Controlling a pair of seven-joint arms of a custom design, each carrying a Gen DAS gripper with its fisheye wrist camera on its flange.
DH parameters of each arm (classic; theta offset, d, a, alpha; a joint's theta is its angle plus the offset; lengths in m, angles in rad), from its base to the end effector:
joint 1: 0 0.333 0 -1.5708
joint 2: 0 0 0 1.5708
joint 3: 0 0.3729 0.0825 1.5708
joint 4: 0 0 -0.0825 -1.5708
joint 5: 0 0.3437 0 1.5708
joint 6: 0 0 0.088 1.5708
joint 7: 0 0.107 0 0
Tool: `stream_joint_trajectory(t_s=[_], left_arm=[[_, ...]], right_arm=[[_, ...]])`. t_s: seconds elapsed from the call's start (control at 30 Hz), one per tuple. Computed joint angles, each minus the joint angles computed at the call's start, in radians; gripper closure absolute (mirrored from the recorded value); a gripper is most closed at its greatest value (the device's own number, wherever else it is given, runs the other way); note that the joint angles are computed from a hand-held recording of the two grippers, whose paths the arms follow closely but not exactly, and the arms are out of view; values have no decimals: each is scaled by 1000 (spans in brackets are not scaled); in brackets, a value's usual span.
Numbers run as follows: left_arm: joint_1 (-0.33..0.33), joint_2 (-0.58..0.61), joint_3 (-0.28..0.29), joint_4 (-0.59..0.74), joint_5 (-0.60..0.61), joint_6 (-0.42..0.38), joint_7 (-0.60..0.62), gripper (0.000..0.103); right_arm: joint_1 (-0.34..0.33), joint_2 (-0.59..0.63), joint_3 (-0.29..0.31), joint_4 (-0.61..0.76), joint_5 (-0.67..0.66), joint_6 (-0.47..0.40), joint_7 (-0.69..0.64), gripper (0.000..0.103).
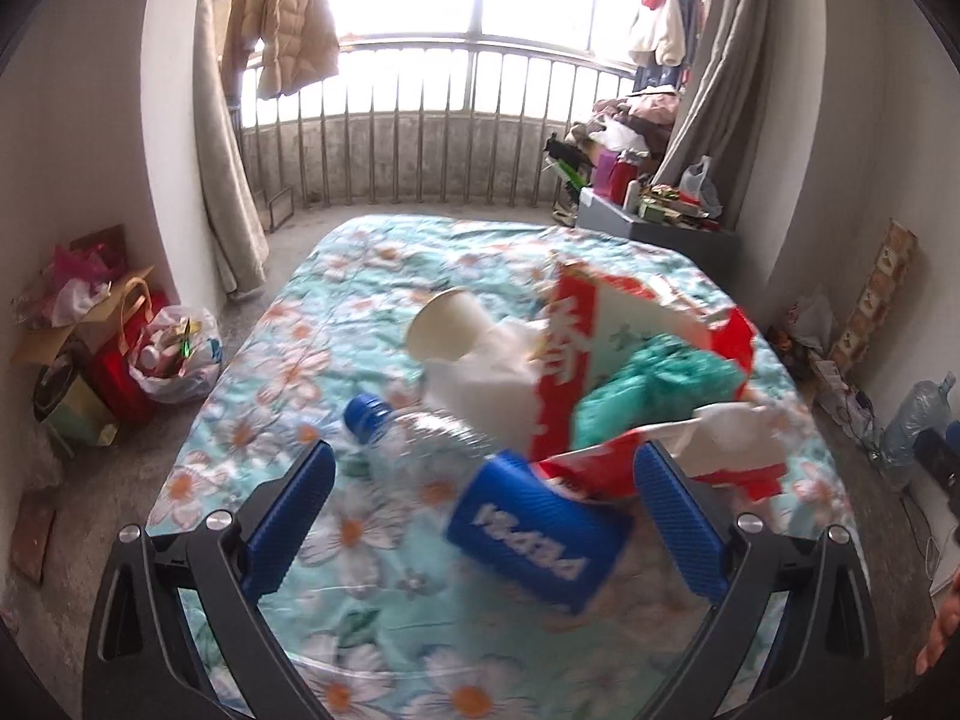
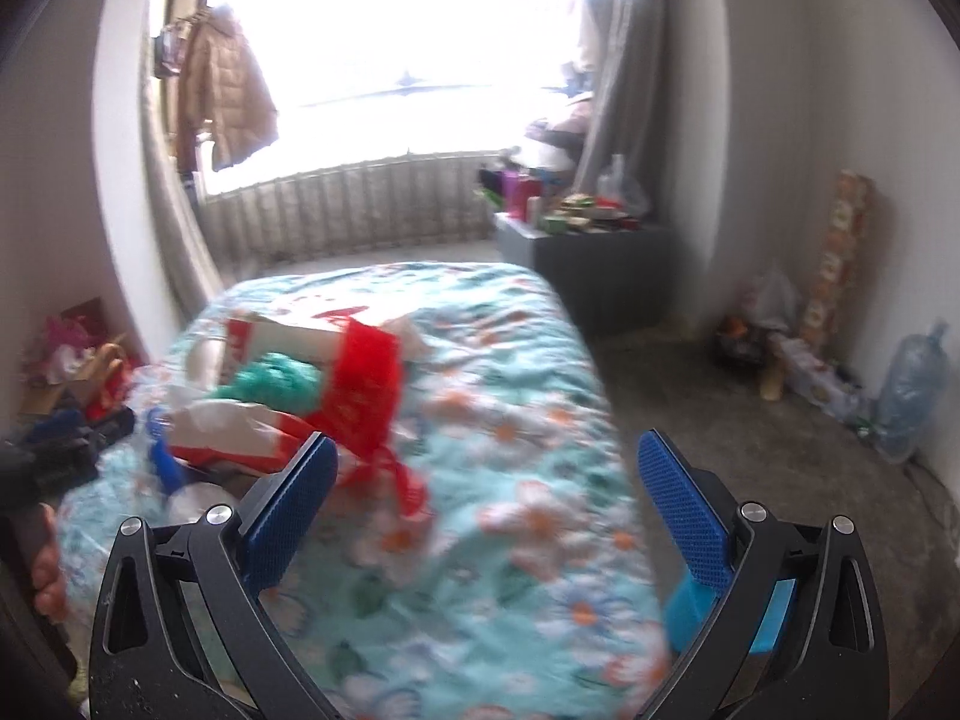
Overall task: Collect trash
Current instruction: 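Reach the right tool to the red snack wrapper and close on it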
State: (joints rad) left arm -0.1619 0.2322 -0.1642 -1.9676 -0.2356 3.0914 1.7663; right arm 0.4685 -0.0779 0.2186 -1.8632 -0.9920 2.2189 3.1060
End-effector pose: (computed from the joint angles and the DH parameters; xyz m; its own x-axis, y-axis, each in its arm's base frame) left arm 0.6054 -0.1732 0.5418 -0.3004 -0.9508 0.0759 -0.6144 0.1320 -0.7779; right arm 0.4274 0.3228 0.6722 -0.3181 -0.9413 -0.1133 -0.4885 0.2652 -0.8313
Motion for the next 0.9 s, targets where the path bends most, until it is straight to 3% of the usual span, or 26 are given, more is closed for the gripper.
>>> stream_joint_trajectory(t_s=[0.03, 0.07, 0.13, 0.23, 0.27, 0.3, 0.4, 0.43, 0.5, 0.57, 0.6, 0.67, 0.77, 0.83, 0.9], left_arm=[[-1, 6, 12, 3, 10, -4, -9, 6], [32, 14, -10, 10, 31, -6, -21, 5], [151, 34, -140, 33, -70, -14, 99, 5], [361, 82, -402, 117, -458, -84, 504, 5], [410, 102, -458, 145, -484, -117, 539, 5], [432, 124, -479, 182, -473, -167, 533, 5], [387, 172, -426, 305, -453, -301, 483, 5], [373, 191, -411, 346, -457, -334, 469, 5], [346, 231, -387, 424, -480, -376, 443, 5], [333, 264, -376, 487, -514, -413, 446, 6], [323, 286, -366, 531, -516, -458, 439, 6], [300, 319, -337, 597, -518, -530, 409, 6], [277, 345, -314, 642, -557, -579, 409, 6], [252, 349, -282, 648, -566, -569, 414, 14], [220, 358, -240, 670, -557, -576, 394, 22]], right_arm=[[-5, 11, -12, 5, 13, 63, -8, 7], [-12, 17, -23, 5, 29, 121, -12, 7], [-28, 39, -46, 8, 66, 243, -15, 7], [-56, 67, -76, 14, 128, 398, -17, 7], [-68, 75, -88, 14, 157, 453, -20, 8], [-84, 86, -104, 15, 209, 517, -41, 9], [-147, 112, -114, 12, 391, 666, -141, 10], [-204, 117, -69, 6, 522, 705, -246, 10], [-378, 181, 98, 34, 873, 771, -539, 10], [-465, 254, 200, 110, 1224, 728, -836, 14], [-464, 290, 198, 151, 1359, 701, -946, 17], [-410, 346, 127, 231, 1580, 626, -1112, 23], [-400, 450, 88, 372, 1588, 501, -1131, 32], [-375, 515, 51, 475, 1556, 420, -1126, 42], [-368, 569, 44, 558, 1556, 356, -1140, 65]])
